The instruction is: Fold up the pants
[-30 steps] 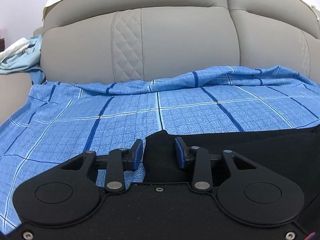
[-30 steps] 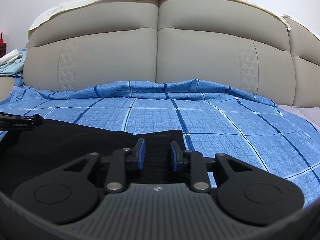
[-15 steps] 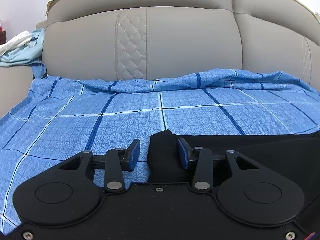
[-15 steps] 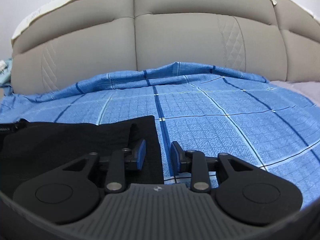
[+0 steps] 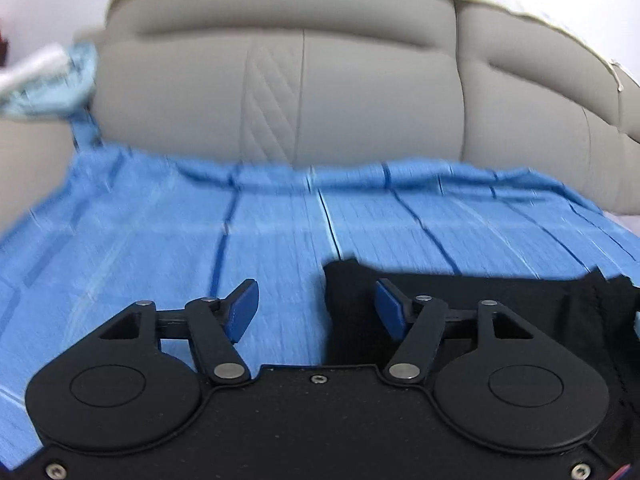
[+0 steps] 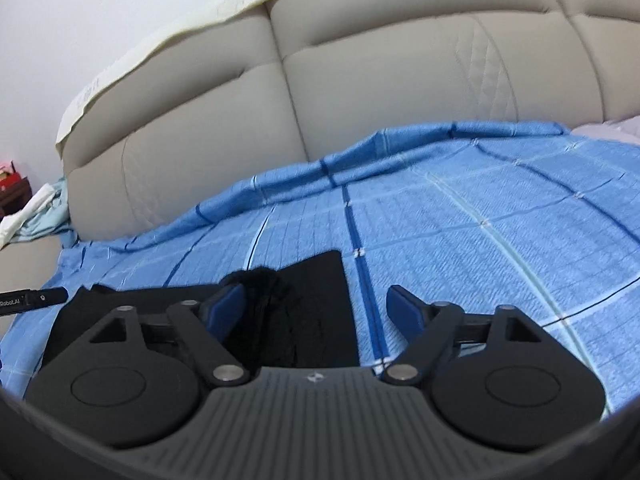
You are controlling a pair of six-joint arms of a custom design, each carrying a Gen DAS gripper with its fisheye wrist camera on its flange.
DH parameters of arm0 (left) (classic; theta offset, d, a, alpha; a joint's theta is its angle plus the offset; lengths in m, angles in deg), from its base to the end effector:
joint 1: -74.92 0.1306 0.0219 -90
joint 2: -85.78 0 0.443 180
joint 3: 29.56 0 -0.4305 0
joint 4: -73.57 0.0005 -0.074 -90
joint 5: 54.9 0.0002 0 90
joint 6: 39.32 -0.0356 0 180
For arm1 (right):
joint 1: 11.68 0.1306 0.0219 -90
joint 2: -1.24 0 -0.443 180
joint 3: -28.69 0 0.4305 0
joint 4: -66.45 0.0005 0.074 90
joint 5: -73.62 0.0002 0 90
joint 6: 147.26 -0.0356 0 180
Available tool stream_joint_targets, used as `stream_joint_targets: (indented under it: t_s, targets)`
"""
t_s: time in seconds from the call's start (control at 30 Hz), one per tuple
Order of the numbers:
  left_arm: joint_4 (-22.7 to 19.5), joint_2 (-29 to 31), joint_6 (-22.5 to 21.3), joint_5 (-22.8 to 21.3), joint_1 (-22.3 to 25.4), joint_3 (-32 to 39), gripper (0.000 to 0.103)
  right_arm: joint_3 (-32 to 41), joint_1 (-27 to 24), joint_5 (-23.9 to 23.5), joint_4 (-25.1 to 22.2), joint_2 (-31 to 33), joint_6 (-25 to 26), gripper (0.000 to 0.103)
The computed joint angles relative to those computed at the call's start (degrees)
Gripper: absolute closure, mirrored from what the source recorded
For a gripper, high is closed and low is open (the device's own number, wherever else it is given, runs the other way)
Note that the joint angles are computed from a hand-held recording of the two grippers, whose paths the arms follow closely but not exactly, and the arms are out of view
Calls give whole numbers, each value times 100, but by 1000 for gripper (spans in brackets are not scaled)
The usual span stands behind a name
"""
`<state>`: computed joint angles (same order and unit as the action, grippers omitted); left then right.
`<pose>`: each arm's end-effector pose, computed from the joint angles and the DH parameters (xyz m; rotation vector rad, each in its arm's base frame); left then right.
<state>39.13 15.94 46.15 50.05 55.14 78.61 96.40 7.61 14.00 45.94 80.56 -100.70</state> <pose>0.6478 -0.2433 0.4670 0.6087 2.1306 -0.4356 0.4309 0.1312 0.4234 0.7214 1.9180 0.1134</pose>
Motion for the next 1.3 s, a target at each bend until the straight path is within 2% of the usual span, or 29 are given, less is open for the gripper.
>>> stream_joint_targets:
  t_s: [0.1, 0.17, 0.3, 0.4, 0.47, 0.53, 0.6, 0.67, 0.73, 0.77, 0.9, 1.03, 1.17, 1.23, 1.3]
  targets:
    - [-321, 85, 116, 178, 43, 114, 41, -27, -82, -305, 69, 5, -121, 10]
    - [-390, 124, 276, 270, 63, 154, 41, -86, -130, -478, 186, -58, -261, 10]
    - [-515, 161, 419, 566, 90, 233, 39, -323, -158, -609, 714, -258, -430, 7]
    - [-523, 173, 285, 468, 44, 230, 36, -383, -172, -708, 926, -313, -309, 0]
    - [-533, 189, 221, 380, 4, 237, 35, -365, -143, -711, 953, -309, -198, 0]
    - [-607, 227, 190, 393, -21, 286, 33, -231, -122, -761, 723, -216, -36, 0]
    - [-676, 266, 181, 409, -44, 339, 31, 64, -55, -650, 138, 4, 242, 0]
    - [-766, 321, 154, 447, -55, 417, 27, 427, 20, -312, -594, 320, 412, 0]
    - [-848, 376, 107, 465, -71, 498, 25, 488, -1, -257, -659, 415, 515, 0]
    - [-872, 389, 81, 465, -80, 519, 24, 531, -64, -382, -699, 434, 505, 0]
    - [-1122, 477, -83, 639, -87, 698, 20, 574, -296, -1014, -643, 454, 813, 4]
    - [-1355, 572, -354, 879, -85, 857, 9, 604, -400, -1475, -510, 506, 1230, 9]
    - [-1379, 670, -468, 1055, -74, 964, 8, 600, -388, -1519, -440, 495, 1274, 20]
    - [-1284, 697, -386, 1229, -46, 953, 7, 593, -368, -1481, -389, 480, 1153, 29]
    - [-1162, 703, -231, 1368, -22, 917, 7, 591, -355, -1485, -335, 490, 1106, 33]
